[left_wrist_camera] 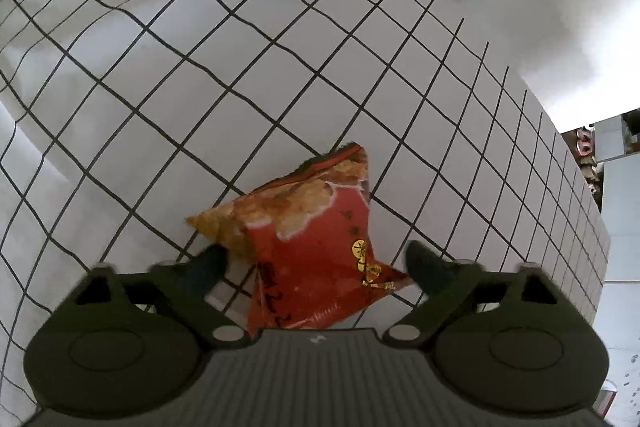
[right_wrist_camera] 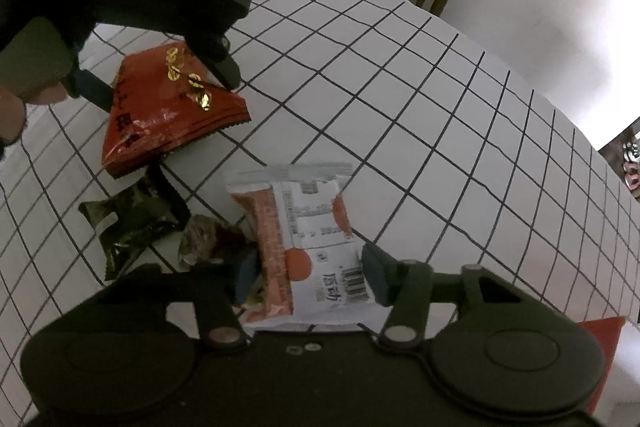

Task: Organize snacks
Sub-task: 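Grasp the red chip bag with the left tool while the right tool grasps the white bread packet, then carry the chip bag and bread packet into the red box and open both tools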

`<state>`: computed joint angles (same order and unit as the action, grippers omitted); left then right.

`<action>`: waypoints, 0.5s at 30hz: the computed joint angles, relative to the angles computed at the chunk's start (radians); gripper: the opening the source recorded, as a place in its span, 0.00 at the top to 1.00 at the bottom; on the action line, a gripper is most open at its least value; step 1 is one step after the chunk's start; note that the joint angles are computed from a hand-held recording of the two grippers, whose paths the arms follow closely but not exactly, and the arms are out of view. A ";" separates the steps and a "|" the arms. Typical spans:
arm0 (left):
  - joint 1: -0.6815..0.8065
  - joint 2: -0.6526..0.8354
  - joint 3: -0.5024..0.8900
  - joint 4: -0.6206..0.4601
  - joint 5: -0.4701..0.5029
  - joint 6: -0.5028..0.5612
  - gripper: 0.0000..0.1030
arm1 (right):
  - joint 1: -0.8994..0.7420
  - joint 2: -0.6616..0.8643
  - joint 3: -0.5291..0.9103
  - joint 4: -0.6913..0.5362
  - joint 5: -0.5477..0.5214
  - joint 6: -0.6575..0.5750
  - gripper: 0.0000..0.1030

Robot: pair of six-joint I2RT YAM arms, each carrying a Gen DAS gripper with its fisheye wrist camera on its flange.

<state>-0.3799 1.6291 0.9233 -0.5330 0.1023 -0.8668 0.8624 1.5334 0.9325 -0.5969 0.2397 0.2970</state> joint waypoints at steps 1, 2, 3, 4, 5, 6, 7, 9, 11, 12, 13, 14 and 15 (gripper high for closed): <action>0.002 -0.006 -0.010 0.008 0.013 -0.002 0.22 | 0.006 -0.003 -0.003 0.002 0.008 0.004 0.50; 0.006 -0.013 -0.011 0.006 0.022 -0.004 0.26 | 0.011 -0.007 -0.010 0.006 0.012 0.007 0.50; 0.007 -0.019 -0.014 0.007 0.022 -0.007 0.27 | 0.015 -0.014 -0.017 0.010 0.015 0.013 0.51; 0.007 -0.024 -0.009 -0.002 0.017 -0.004 0.30 | 0.021 -0.023 -0.024 0.012 0.022 0.025 0.51; 0.007 -0.028 -0.005 -0.009 0.013 0.003 0.33 | 0.023 -0.029 -0.027 0.010 0.029 0.033 0.52; 0.006 -0.035 -0.006 -0.014 0.010 0.006 0.33 | 0.034 -0.044 -0.033 0.002 0.040 0.046 0.52; 0.006 -0.041 -0.009 -0.016 0.008 0.010 0.35 | 0.041 -0.054 -0.036 -0.003 0.052 0.056 0.53; 0.006 -0.054 -0.020 -0.014 0.008 0.018 0.39 | 0.051 -0.071 -0.036 -0.019 0.072 0.078 0.53; 0.007 -0.067 -0.031 -0.012 0.010 0.026 0.41 | 0.062 -0.085 -0.035 -0.034 0.092 0.109 0.54; 0.007 -0.079 -0.040 -0.014 0.008 0.028 0.41 | 0.069 -0.099 -0.034 -0.047 0.102 0.128 0.54; 0.009 -0.088 -0.047 -0.011 0.008 0.032 0.42 | 0.074 -0.110 -0.033 -0.058 0.108 0.141 0.54; 0.009 -0.108 -0.060 -0.011 0.008 0.036 0.42 | 0.079 -0.122 -0.031 -0.071 0.115 0.154 0.54; 0.009 -0.123 -0.066 -0.012 0.004 0.039 0.42 | 0.086 -0.133 -0.030 -0.083 0.129 0.169 0.54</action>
